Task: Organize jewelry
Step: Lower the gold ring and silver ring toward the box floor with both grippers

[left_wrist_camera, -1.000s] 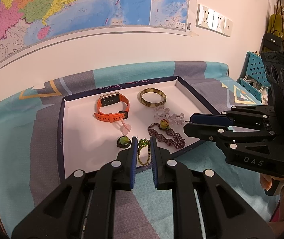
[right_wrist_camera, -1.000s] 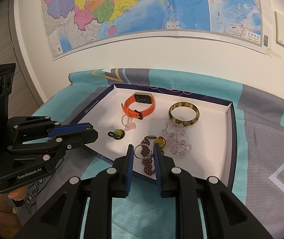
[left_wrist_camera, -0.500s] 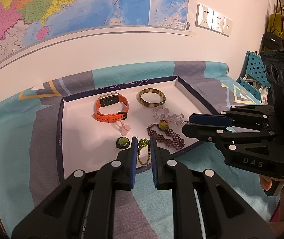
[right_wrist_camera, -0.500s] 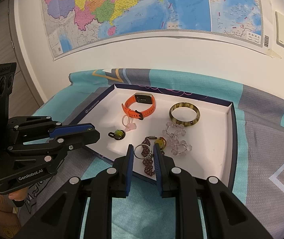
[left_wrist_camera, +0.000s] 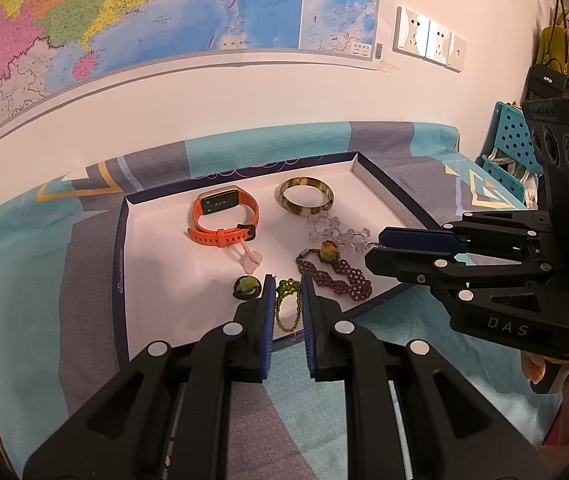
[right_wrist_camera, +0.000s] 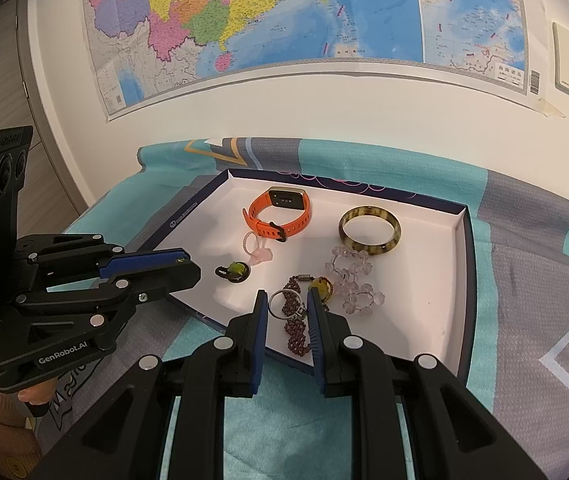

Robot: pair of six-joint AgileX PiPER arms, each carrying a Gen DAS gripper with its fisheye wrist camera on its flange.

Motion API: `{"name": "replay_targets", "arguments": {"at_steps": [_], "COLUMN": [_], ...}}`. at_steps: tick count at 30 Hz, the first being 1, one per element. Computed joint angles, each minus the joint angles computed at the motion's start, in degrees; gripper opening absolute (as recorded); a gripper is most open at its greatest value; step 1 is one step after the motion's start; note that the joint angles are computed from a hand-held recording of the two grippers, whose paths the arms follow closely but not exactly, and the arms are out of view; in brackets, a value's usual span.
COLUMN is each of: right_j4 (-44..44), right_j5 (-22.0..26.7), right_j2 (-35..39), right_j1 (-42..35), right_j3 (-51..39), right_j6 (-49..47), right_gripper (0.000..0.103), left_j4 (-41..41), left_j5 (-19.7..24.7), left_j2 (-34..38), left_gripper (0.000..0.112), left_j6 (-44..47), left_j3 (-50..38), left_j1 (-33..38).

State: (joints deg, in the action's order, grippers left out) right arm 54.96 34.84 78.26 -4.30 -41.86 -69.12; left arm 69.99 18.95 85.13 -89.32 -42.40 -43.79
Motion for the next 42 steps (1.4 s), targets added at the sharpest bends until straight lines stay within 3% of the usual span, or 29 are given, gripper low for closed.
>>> {"name": "replay_targets", "arguments": {"at_steps": [42], "right_j4": [2.12], "right_j5": [-0.93], "right_j2": [2.20], "right_j1": [0.24], "right_j3": [-0.01], "right_j6": [-2.12], "right_gripper": [0.018], "left_j4": [-1.28], "left_j5": [-0.03], "left_j2": [1.49], "left_gripper": [0.013], "left_j6": [1.19], "left_j3": [-0.87], "left_j1": [0.82]}}
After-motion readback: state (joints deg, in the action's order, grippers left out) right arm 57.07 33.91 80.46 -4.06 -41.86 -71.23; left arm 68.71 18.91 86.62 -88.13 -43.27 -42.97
